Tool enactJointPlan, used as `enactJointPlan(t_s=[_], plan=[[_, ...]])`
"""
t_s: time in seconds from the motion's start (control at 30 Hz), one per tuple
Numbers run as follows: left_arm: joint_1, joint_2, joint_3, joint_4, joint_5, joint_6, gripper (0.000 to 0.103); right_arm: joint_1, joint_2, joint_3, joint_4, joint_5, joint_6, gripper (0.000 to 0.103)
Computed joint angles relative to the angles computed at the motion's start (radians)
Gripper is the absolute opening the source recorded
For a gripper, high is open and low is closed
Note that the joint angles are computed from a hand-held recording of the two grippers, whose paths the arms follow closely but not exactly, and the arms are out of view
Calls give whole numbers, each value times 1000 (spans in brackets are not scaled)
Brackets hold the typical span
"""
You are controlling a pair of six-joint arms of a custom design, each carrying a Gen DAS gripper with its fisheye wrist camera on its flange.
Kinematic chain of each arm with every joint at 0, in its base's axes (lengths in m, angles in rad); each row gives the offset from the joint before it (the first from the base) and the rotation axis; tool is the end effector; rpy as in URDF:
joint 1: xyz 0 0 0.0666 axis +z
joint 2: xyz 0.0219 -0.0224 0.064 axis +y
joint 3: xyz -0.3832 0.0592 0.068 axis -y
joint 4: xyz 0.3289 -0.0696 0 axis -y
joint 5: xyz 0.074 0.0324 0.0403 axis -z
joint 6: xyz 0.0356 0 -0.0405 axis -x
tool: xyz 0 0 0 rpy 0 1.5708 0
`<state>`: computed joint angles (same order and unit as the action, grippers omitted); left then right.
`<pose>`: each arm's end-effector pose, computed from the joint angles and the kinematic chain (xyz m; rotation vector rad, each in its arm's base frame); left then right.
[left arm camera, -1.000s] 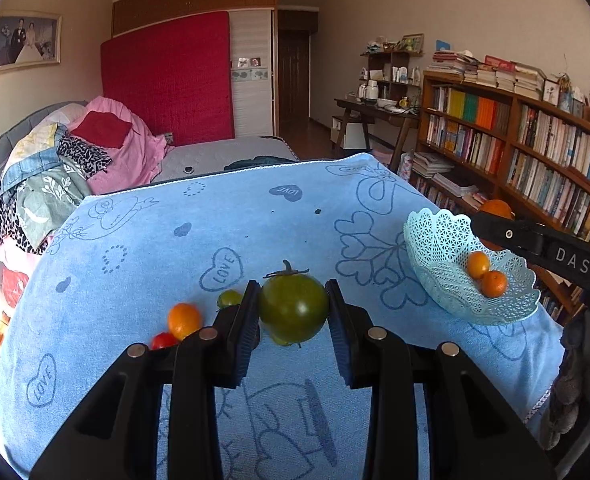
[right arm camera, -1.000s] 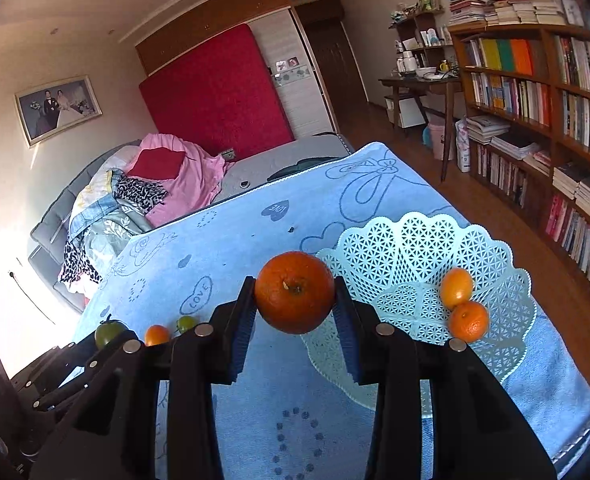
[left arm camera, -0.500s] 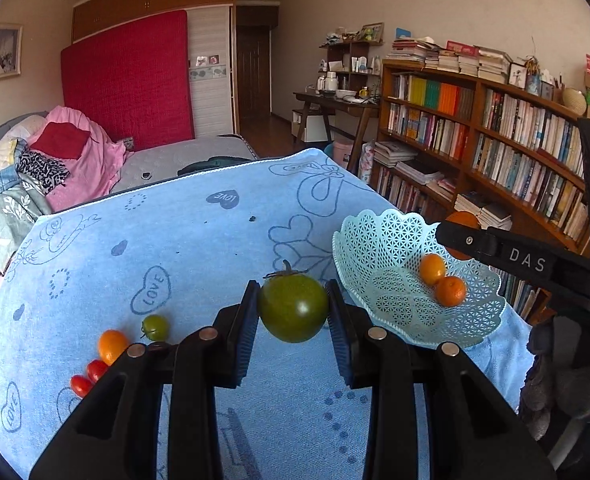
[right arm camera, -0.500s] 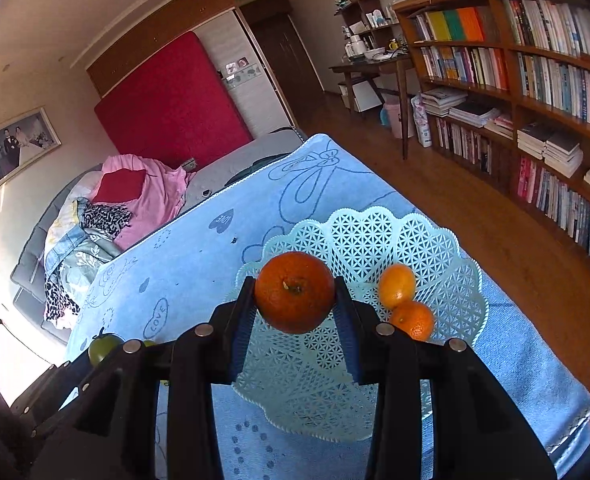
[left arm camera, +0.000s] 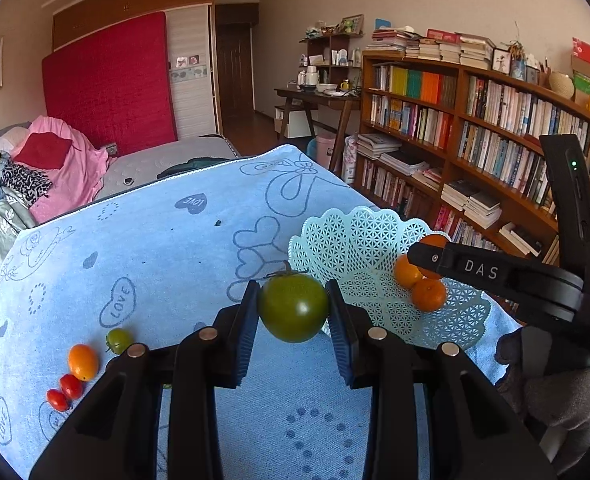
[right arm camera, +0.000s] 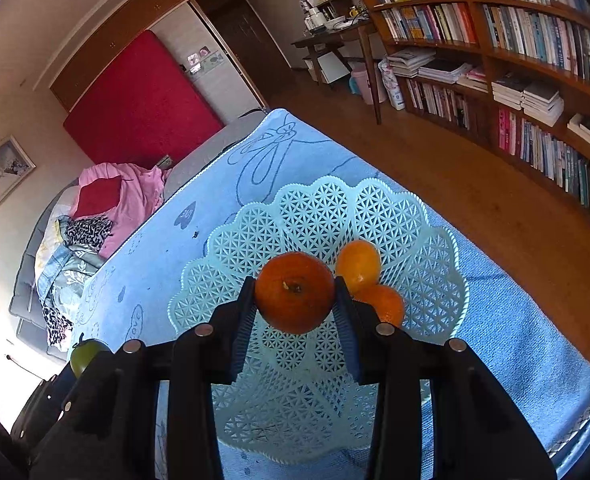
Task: Organize fruits
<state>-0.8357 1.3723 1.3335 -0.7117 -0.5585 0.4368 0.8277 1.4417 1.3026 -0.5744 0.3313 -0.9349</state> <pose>0.2938 -0.2975 0.4357 0.1649 2.1820 -0.0602 0.3112 0.3211 0.4031 0.2980 2.2818 0.5650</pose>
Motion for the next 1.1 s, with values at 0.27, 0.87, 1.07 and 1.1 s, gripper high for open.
enactJointPlan(t_s=[0.27, 0.87, 1.07, 1.1], plan=[[-12, 37, 31, 19, 4, -34, 34, -10, -11, -13, 6, -6, -12, 39], [-7, 38, 6, 53, -3, -60, 63, -2, -27, -20, 18, 21, -35, 54], [3, 8, -19, 50, -21, -33, 69, 4, -43, -27, 27, 39, -41, 57], [5, 2, -23, 48, -22, -28, 69, 4, -46, -28, 29, 41, -42, 57]])
